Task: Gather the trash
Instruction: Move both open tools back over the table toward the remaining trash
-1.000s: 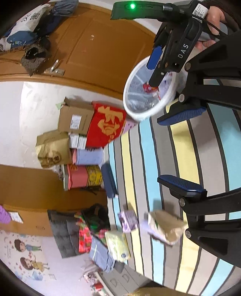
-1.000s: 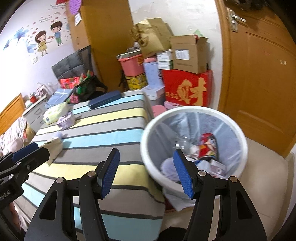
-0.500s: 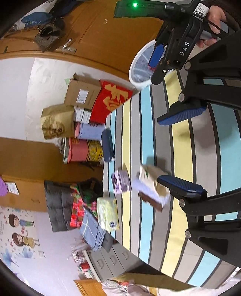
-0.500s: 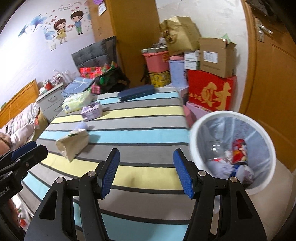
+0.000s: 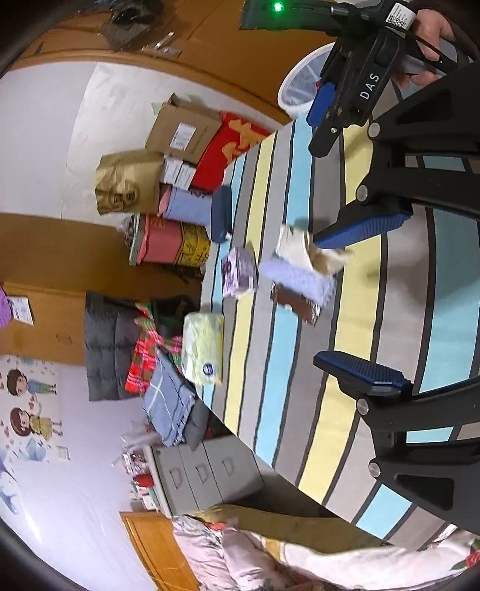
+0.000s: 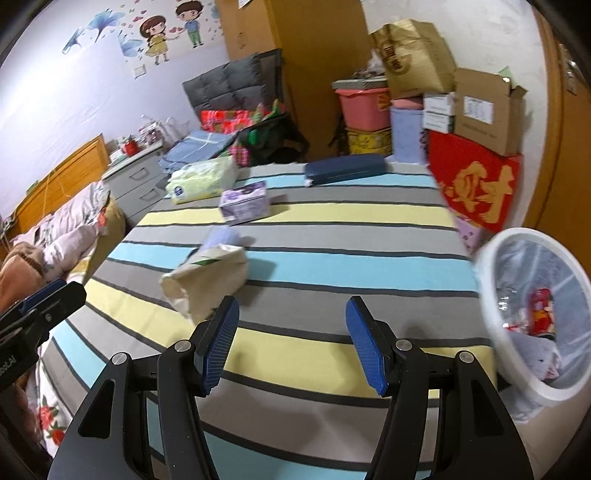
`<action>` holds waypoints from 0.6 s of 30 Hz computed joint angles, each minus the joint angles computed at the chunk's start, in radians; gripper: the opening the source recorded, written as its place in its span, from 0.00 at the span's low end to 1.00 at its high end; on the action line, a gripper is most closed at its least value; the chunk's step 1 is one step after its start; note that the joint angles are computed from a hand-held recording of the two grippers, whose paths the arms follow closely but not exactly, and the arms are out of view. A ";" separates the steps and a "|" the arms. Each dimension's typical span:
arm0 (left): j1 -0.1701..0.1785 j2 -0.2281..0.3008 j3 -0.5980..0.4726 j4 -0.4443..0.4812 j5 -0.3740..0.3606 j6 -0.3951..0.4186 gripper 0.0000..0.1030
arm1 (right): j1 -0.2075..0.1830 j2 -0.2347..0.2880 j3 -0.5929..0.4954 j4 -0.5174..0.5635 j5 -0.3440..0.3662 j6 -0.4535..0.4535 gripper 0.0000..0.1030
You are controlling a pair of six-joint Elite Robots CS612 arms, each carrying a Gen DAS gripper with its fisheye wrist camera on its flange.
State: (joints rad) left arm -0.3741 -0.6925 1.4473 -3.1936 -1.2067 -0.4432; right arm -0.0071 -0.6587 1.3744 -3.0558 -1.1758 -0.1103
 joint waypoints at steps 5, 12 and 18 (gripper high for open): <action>0.017 0.002 0.003 0.017 -0.002 -0.022 0.56 | 0.015 0.015 -0.029 0.025 0.039 0.013 0.60; 0.037 0.010 -0.003 0.030 -0.019 -0.032 0.56 | 0.035 0.041 -0.091 0.091 0.079 0.057 0.60; 0.054 0.022 -0.022 0.045 -0.042 -0.035 0.56 | 0.053 0.058 -0.144 0.205 0.084 0.035 0.60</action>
State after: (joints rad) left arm -0.3203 -0.6710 1.4257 -3.1491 -1.2484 -0.4777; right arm 0.0464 -0.6004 1.2307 -2.8504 -1.0917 -0.0753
